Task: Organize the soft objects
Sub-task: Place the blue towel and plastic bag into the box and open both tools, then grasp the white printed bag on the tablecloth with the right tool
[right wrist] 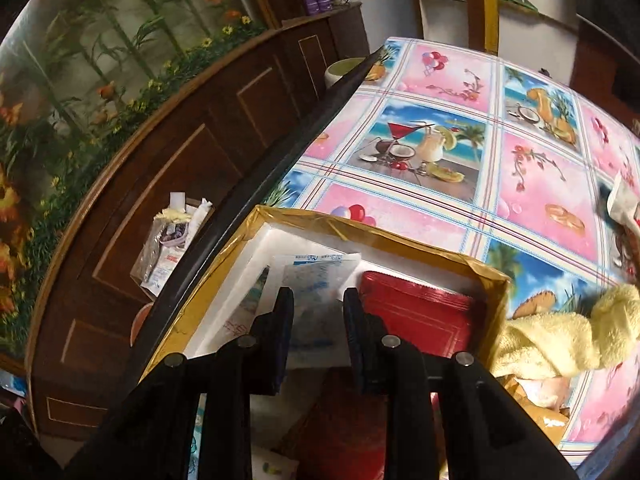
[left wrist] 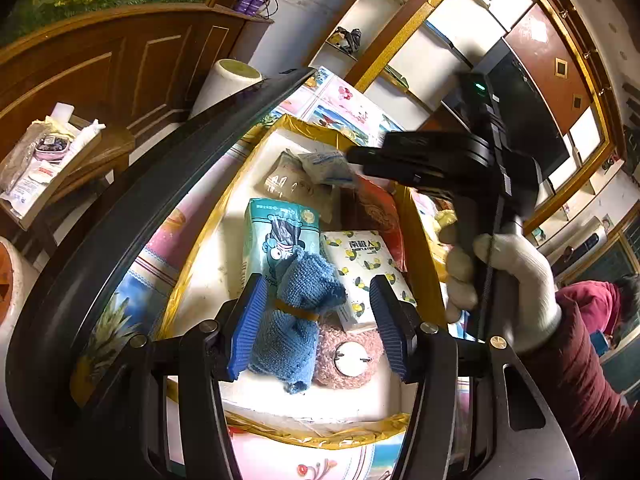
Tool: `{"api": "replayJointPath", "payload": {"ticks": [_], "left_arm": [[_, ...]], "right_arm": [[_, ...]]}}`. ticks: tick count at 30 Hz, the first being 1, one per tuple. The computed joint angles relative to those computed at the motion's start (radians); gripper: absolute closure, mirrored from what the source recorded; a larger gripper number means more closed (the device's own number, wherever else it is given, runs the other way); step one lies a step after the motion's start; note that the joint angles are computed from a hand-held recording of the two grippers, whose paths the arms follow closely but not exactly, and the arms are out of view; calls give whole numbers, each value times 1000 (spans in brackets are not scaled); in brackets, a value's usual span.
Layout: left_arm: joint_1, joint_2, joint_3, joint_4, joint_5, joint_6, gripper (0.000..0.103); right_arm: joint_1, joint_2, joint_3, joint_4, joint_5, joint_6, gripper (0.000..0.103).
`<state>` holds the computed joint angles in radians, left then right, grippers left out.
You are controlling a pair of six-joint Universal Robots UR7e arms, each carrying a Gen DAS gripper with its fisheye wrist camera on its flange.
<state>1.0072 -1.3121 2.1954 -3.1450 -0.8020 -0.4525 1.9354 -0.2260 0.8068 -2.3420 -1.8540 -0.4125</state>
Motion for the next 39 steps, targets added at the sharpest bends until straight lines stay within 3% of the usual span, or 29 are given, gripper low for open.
{"api": "replayJointPath", "payload": {"ticks": [7, 9, 11, 17, 19, 23, 26, 28, 32, 35, 37, 39], "left_arm": [[-62, 50, -17, 20, 115, 34, 49], [-83, 69, -28, 33, 130, 46, 49], [-93, 78, -36, 41, 115, 50, 49], [-119, 119, -71, 75, 52, 39, 49], [-128, 140, -85, 91, 35, 21, 49], [-147, 170, -111, 138, 7, -8, 49], [-172, 173, -109, 173, 24, -31, 49], [-184, 165, -104, 201, 43, -53, 49], [-197, 140, -80, 230, 68, -75, 49], [-188, 129, -66, 210, 57, -61, 49], [-175, 135, -66, 192, 30, -46, 49], [-160, 145, -71, 175, -15, -25, 49]], "right_arm": [[-45, -212, 314, -199, 45, -62, 76], [-68, -287, 422, -276, 54, -86, 69], [-96, -357, 516, -350, 58, -100, 62], [-164, -453, 596, -461, 0, -91, 61], [-176, -455, 581, -448, -21, -70, 60], [-166, -408, 513, -377, -3, -108, 60], [-145, -320, 380, -226, 18, -91, 61], [-128, -240, 268, -154, -12, -71, 62], [-112, -144, 166, -138, -89, -81, 63], [-121, -176, 234, -110, -114, -125, 65], [-123, -253, 365, -158, -141, -210, 65], [-135, -341, 473, -118, -138, -244, 65]]}}
